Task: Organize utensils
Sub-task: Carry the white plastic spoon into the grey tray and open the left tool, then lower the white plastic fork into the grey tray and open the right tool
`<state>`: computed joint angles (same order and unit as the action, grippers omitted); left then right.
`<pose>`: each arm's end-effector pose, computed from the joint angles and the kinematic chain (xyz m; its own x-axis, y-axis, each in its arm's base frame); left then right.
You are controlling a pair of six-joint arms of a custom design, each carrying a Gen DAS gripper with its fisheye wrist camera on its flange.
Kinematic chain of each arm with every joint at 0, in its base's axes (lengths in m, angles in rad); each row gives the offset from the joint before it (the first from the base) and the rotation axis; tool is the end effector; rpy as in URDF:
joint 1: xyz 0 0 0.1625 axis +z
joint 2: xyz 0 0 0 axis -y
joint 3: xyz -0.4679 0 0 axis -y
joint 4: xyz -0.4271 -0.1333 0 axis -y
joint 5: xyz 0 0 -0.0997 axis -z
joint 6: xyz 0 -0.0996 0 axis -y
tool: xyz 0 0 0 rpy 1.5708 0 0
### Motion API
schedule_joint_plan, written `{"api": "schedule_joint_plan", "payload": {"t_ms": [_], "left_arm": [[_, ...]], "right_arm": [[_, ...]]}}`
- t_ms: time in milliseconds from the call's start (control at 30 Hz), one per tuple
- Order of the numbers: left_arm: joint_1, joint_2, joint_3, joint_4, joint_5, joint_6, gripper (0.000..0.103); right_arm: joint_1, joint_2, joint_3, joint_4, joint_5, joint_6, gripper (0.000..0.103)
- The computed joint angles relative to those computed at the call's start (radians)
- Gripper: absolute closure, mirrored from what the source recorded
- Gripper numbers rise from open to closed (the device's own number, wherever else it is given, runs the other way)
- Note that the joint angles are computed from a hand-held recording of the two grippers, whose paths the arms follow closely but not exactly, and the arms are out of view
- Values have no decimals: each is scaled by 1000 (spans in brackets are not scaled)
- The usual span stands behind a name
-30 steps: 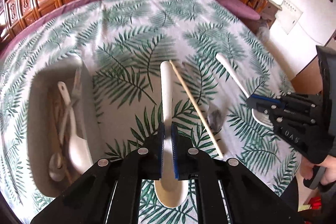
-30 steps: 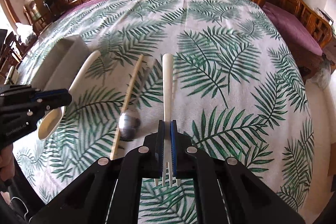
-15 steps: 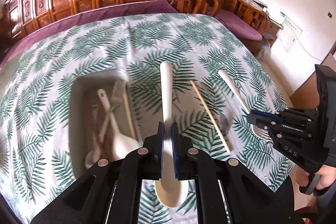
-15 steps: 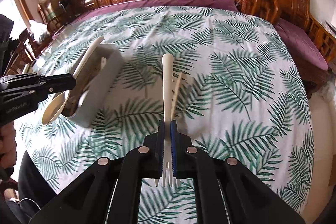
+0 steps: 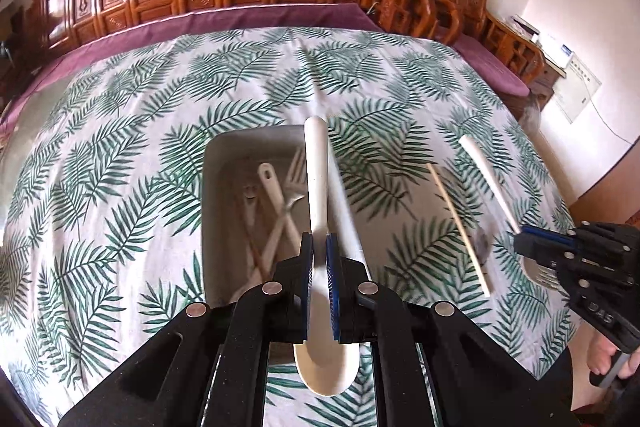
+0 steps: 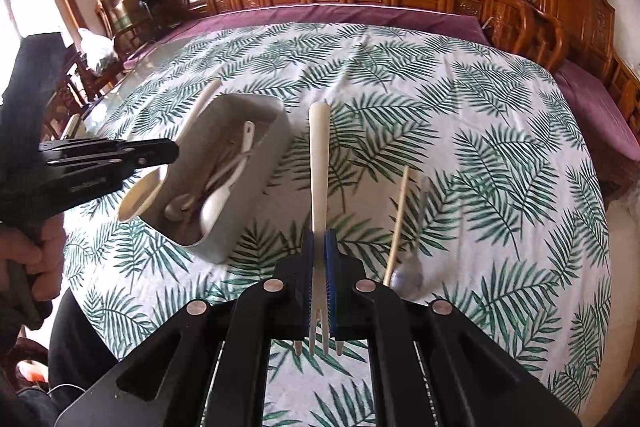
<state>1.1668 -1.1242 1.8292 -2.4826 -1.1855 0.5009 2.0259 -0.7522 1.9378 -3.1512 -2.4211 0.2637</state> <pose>-0.0961 -0.6592 0.2379 -0.5893 0.6894 -0.4212 0.7612 0.6485 -0.0035 0.3248 -0.5307 0.0641 -0.8005 0.1868 0.5694 -0.2041 0.8084 -0.5521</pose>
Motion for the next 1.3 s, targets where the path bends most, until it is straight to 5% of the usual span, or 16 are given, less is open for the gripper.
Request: {"api": "schedule_joint_plan", "payload": {"t_ms": [500, 1300], "left_arm": [[46, 85, -78, -8, 26, -7, 97], [91, 34, -93, -83, 78, 12, 96]], "right_arm": [[-19, 61, -114, 43, 72, -57, 96], [-75, 201, -363, 173, 198, -146, 96]]}}
